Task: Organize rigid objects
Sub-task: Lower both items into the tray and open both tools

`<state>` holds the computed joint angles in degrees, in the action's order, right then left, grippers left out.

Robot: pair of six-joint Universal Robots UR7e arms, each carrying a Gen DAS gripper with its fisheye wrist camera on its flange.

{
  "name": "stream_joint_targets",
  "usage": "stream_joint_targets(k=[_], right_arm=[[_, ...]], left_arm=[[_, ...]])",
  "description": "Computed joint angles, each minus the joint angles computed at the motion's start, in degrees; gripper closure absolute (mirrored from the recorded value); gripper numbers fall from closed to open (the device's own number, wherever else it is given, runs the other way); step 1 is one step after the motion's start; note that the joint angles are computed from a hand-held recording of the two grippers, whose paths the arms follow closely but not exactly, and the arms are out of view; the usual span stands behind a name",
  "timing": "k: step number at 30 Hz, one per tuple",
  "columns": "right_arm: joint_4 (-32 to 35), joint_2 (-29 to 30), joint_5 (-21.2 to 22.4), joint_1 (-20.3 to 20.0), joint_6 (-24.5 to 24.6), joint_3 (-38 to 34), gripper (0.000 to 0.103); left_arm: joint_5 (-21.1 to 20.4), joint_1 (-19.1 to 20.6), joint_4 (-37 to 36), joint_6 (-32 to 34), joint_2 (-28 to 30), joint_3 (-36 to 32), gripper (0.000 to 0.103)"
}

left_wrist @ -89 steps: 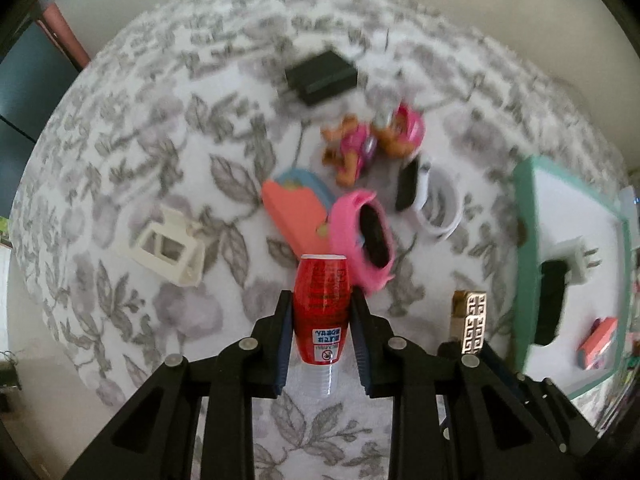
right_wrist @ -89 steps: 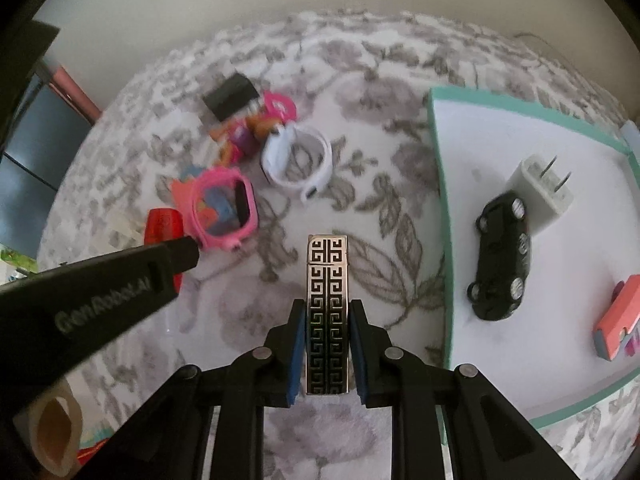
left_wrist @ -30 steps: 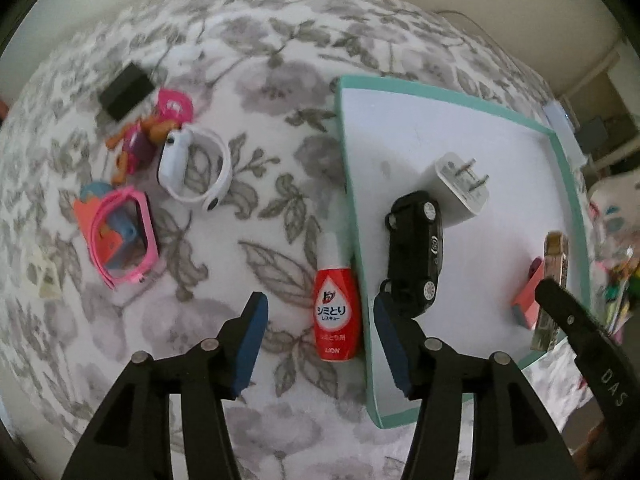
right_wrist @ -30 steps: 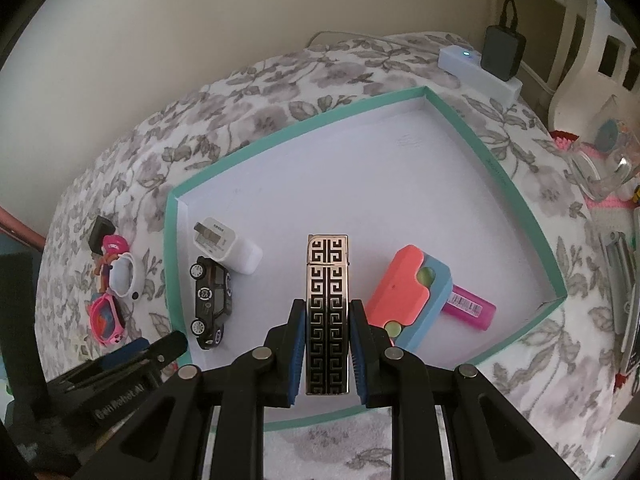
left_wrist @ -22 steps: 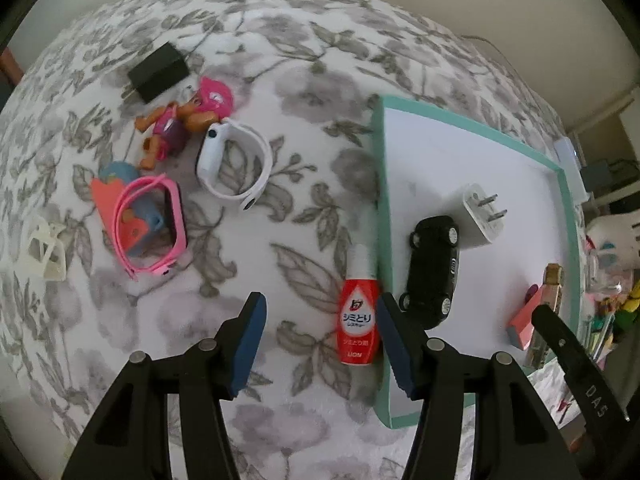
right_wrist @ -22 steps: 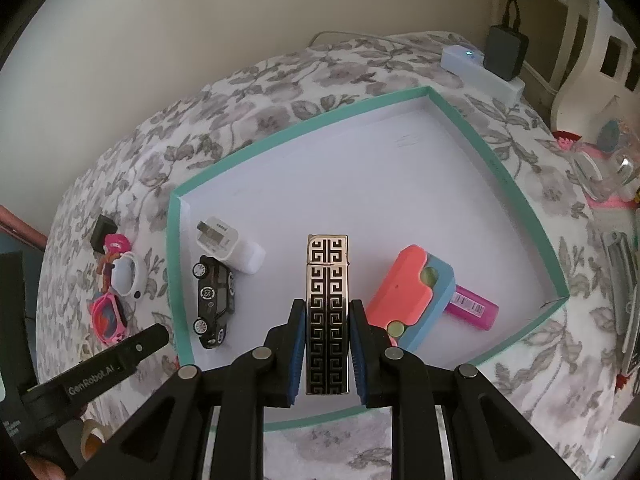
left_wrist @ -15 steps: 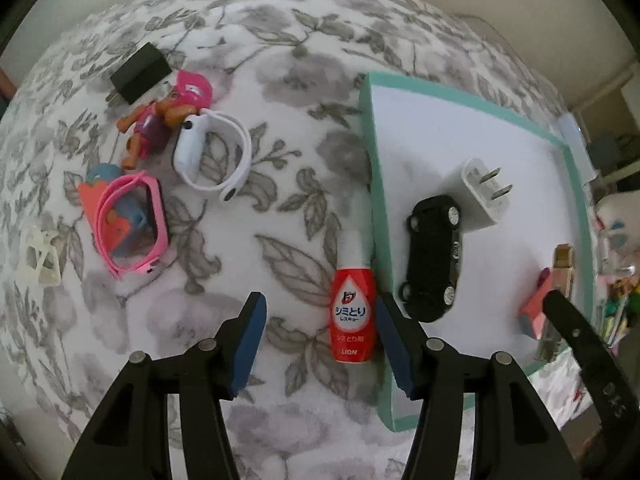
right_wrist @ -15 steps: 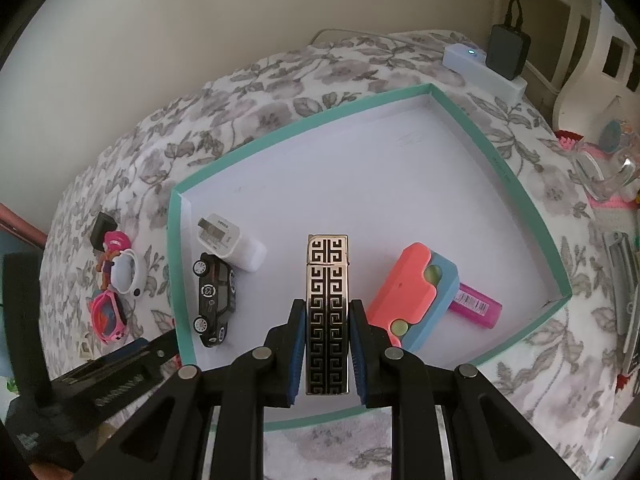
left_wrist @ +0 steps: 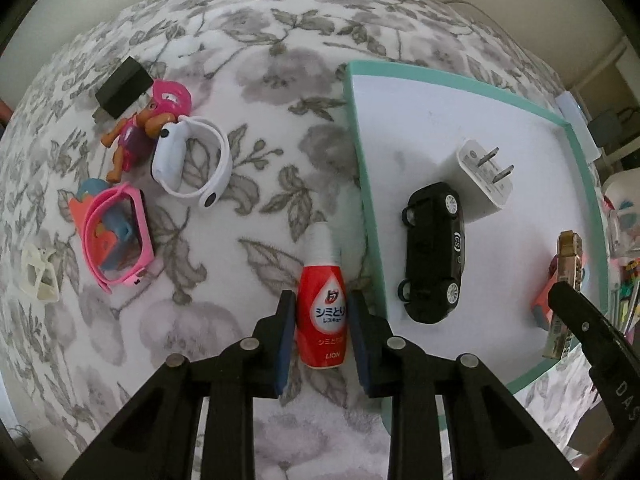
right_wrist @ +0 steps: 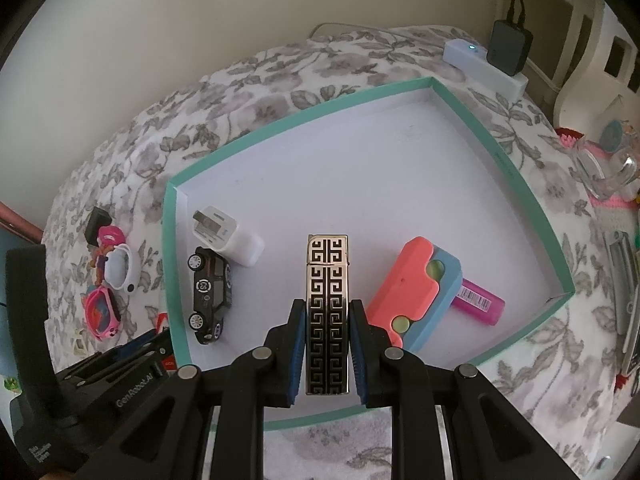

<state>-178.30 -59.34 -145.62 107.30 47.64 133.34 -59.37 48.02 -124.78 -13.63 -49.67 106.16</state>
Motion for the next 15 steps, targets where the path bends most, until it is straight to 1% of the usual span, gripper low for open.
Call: stream_joint_targets(k=[4, 6, 8, 10, 13, 15], right_arm=[[0.66, -0.02, 0.19, -0.14, 0.03, -0.16, 0.081], [0.88, -0.09, 0.37, -0.35, 0.14, -0.17, 0.081], [0.99, -0.14, 0.56, -0.47, 0.05, -0.19, 0.081], [1.20, -0.15, 0.62, -0.44, -0.09, -0.30, 0.081], [1.50, -0.05, 0.95, -0.55, -0.47, -0.51, 0.081], [1.85, -0.05, 1.28, -0.77, -0.51, -0.54, 0.081]], left_arm=[[-0.09, 0.52, 1.17, -1.25, -0.63, -0.24, 0.076], [-0.91, 1.21, 1.84, -2.24, -1.17, -0.88, 0.076], [-2.84, 1.96, 1.55, -2.53, -1.97, -1.40, 0.076], [-4.83, 2.14, -0.34, -1.54, -3.30, -1.32, 0.076], [-7.13, 1.00, -3.28, 1.33, -4.91, -0.37, 0.076], [-9.71, 0.48, -2.91, 2.39, -5.33, -0.21, 0.076]])
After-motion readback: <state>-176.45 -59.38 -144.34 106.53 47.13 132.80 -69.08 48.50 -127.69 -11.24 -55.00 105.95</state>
